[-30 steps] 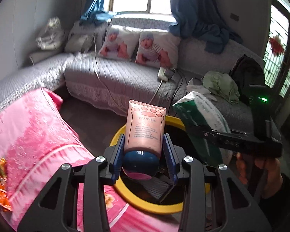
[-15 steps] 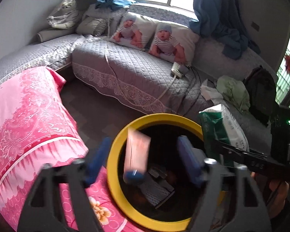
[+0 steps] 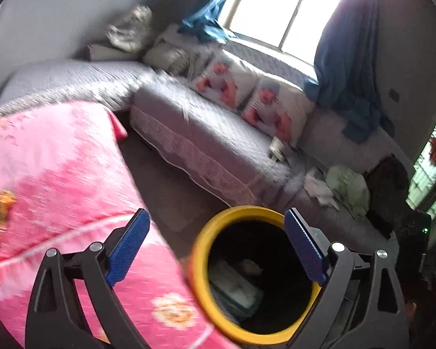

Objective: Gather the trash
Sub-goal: 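Grasp the orange snack wrapper with the left tool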

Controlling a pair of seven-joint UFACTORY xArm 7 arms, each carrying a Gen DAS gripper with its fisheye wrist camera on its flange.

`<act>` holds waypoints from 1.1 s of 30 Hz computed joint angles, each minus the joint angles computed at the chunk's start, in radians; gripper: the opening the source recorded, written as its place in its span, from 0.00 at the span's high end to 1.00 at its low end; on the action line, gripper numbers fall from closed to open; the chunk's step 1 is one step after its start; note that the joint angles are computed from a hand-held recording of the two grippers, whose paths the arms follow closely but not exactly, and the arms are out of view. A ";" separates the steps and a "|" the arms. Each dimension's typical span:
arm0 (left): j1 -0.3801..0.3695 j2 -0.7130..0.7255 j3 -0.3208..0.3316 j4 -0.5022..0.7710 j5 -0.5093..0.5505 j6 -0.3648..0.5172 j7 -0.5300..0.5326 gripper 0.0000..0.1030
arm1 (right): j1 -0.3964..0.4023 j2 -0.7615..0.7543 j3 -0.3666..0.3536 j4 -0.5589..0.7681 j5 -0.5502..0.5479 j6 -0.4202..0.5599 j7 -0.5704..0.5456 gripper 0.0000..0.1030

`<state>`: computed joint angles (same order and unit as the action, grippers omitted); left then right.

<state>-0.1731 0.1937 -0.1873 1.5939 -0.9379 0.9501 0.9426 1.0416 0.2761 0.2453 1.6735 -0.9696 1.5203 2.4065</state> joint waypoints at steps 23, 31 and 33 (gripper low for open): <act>0.251 0.234 0.077 0.169 0.304 -0.068 -0.146 0.21 | 0.025 0.237 -0.187 0.288 -0.029 -0.369 -0.318 0.19; 0.225 0.302 0.062 0.232 0.421 -0.106 -0.222 0.35 | 0.024 0.217 -0.200 0.246 -0.029 -0.402 -0.292 0.19; 0.218 0.341 0.059 0.281 0.451 -0.079 -0.264 0.40 | 0.018 0.214 -0.198 0.235 -0.033 -0.419 -0.283 0.19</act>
